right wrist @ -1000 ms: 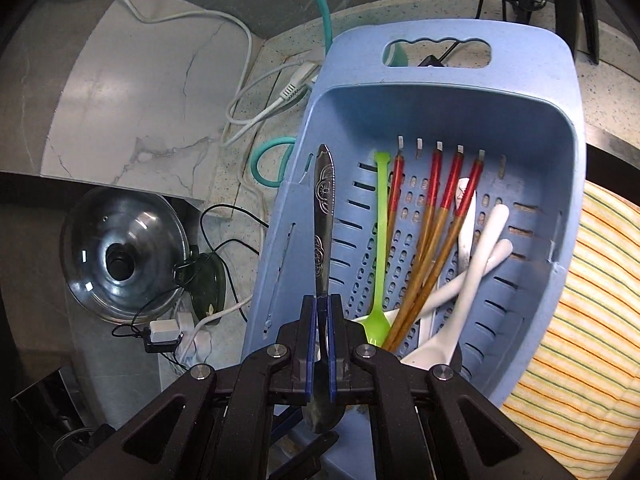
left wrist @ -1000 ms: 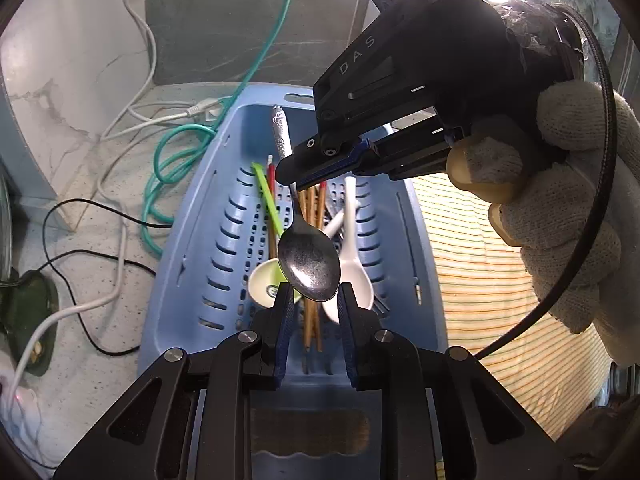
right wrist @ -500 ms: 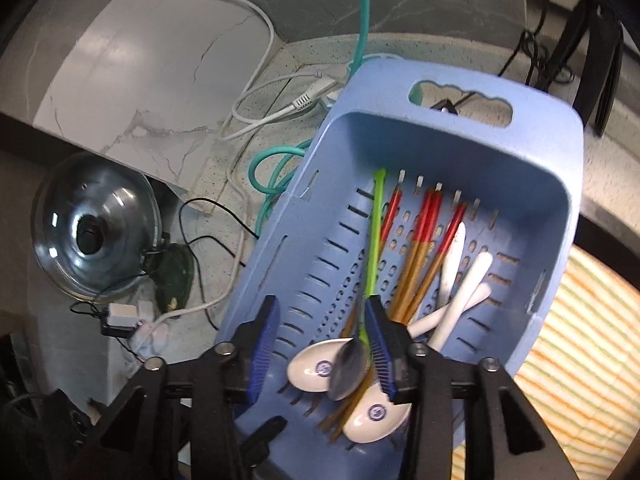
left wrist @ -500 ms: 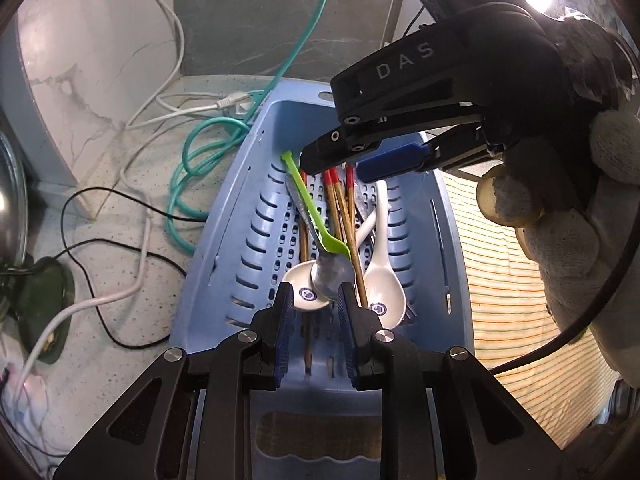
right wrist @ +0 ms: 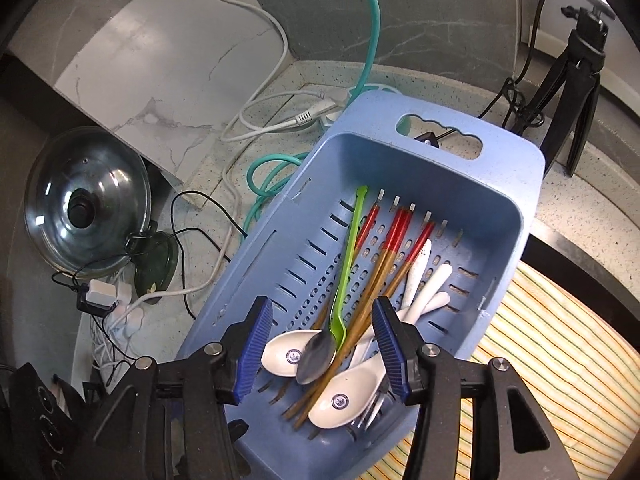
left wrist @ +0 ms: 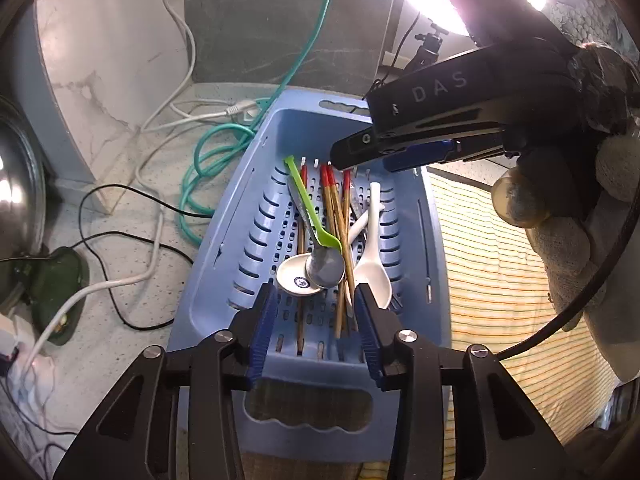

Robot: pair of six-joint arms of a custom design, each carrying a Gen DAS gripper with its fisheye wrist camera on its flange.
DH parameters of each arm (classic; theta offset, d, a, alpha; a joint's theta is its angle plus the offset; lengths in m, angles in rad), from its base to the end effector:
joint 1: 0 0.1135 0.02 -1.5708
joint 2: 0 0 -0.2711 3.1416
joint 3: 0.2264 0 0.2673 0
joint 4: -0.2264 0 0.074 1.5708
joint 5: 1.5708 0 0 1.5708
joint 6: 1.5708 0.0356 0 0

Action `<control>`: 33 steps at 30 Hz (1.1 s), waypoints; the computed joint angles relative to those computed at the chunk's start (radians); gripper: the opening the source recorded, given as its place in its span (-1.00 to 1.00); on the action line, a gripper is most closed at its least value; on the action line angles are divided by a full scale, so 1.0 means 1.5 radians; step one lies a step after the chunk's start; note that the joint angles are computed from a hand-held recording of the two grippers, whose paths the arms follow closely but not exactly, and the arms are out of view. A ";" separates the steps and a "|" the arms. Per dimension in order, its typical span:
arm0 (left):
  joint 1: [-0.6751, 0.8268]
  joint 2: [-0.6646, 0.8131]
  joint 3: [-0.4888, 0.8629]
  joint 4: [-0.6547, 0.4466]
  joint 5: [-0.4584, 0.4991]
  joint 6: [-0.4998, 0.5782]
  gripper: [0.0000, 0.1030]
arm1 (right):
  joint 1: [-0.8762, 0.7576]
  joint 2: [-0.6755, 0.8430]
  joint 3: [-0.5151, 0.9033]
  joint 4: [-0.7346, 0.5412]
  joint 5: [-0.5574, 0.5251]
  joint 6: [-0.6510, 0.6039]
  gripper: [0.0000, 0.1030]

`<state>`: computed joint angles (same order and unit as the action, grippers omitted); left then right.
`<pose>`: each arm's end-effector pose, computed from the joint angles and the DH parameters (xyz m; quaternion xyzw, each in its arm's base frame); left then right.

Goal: Organize utensils

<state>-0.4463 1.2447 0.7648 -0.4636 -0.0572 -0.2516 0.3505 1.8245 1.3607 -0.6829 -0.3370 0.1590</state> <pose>0.2320 -0.1088 0.2146 0.0836 0.9472 -0.0799 0.2991 0.3642 0.1457 0.2150 -0.1273 0.9560 0.2109 0.1595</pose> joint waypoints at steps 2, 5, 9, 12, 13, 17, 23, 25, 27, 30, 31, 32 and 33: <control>-0.015 -0.009 0.004 -0.013 -0.017 -0.011 -0.23 | -0.002 -0.026 -0.020 0.006 0.005 -0.008 -0.03; -0.038 -0.024 0.009 -0.032 -0.041 -0.037 -0.08 | -0.008 -0.062 -0.046 0.007 0.004 -0.026 -0.01; -0.077 -0.043 0.018 -0.059 -0.078 -0.076 -0.08 | -0.014 -0.125 -0.091 0.014 0.020 -0.056 0.01; -0.114 -0.052 0.031 -0.089 -0.117 -0.111 -0.07 | -0.028 -0.166 -0.119 0.010 0.013 -0.073 0.03; -0.128 -0.054 0.037 -0.101 -0.134 -0.125 -0.02 | -0.036 -0.185 -0.132 0.009 0.009 -0.080 0.03; -0.186 -0.070 0.059 -0.147 -0.197 -0.180 0.20 | -0.056 -0.256 -0.179 0.015 0.020 -0.117 0.03; -0.255 -0.081 0.093 -0.210 -0.258 -0.259 0.31 | -0.088 -0.383 -0.253 0.012 0.020 -0.171 0.04; -0.274 -0.087 0.102 -0.225 -0.275 -0.281 0.35 | -0.101 -0.431 -0.278 0.012 0.022 -0.188 0.06; -0.290 -0.090 0.111 -0.241 -0.291 -0.301 0.35 | -0.116 -0.482 -0.302 0.012 0.023 -0.197 0.12; -0.313 -0.093 0.129 -0.275 -0.317 -0.336 0.36 | -0.142 -0.551 -0.330 0.005 0.015 -0.208 0.21; -0.319 -0.096 0.132 -0.282 -0.324 -0.346 0.36 | -0.151 -0.574 -0.335 -0.003 0.011 -0.214 0.22; -0.326 -0.100 0.135 -0.290 -0.331 -0.357 0.41 | -0.156 -0.591 -0.338 -0.008 0.010 -0.218 0.22; -0.334 -0.104 0.138 -0.298 -0.339 -0.369 0.46 | -0.161 -0.611 -0.341 -0.014 0.009 -0.222 0.25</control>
